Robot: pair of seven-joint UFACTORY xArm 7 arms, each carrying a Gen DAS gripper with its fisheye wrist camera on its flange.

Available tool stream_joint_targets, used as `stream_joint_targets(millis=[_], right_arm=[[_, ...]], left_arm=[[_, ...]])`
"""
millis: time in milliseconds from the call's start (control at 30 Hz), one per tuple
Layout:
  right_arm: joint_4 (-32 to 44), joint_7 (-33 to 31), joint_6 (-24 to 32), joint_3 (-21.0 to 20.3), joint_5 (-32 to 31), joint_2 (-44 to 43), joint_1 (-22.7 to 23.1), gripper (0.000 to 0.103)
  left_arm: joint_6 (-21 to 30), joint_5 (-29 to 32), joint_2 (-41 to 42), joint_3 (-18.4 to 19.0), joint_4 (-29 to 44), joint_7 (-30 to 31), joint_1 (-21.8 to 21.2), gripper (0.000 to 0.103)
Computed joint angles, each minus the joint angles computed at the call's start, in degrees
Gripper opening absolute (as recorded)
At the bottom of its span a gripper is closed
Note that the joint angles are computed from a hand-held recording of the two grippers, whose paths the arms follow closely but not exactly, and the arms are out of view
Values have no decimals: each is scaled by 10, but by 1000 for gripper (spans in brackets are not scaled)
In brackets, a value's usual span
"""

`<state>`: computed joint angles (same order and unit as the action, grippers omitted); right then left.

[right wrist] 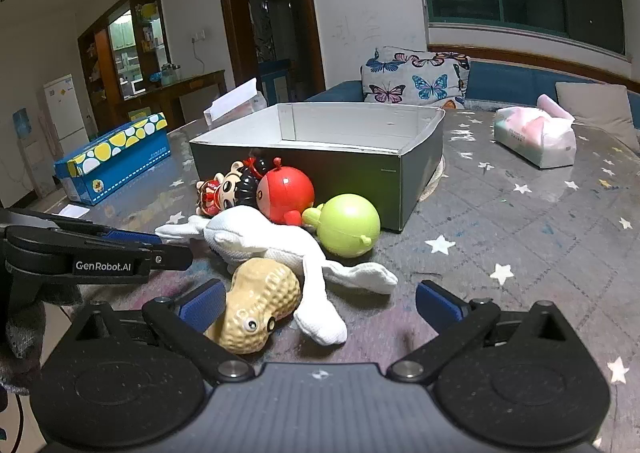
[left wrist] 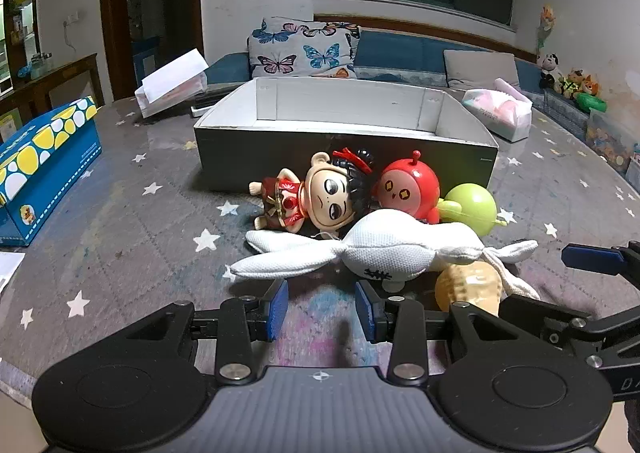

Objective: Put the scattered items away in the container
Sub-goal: 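Close the left gripper on the tan peanut toy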

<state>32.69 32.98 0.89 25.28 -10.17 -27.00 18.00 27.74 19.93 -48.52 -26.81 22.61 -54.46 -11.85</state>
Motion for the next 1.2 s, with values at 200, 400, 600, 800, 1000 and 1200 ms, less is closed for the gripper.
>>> stream_joint_targets(millis=[200, 400, 600, 800, 1000, 1200], right_arm=[[16, -20, -1, -21, 4, 23, 23, 97], [37, -36, 5, -20, 2, 44, 27, 94], [34, -45, 5, -34, 9, 39, 46, 86], [13, -81, -9, -70, 29, 15, 97, 81], [6, -163, -4, -129, 55, 8, 187, 75], [9, -193, 4, -119, 83, 22, 191, 72]], left_arm=[[-4, 5, 3, 9, 2, 15, 3, 40], [-9, 1, 5, 20, 0, 33, 2, 39], [-35, -13, 2, 30, -8, 52, -8, 39], [-62, -40, 6, 48, -11, 80, -36, 39], [-97, -86, 12, 85, -14, 126, -81, 36], [-101, -143, 25, 122, -11, 171, -126, 36]])
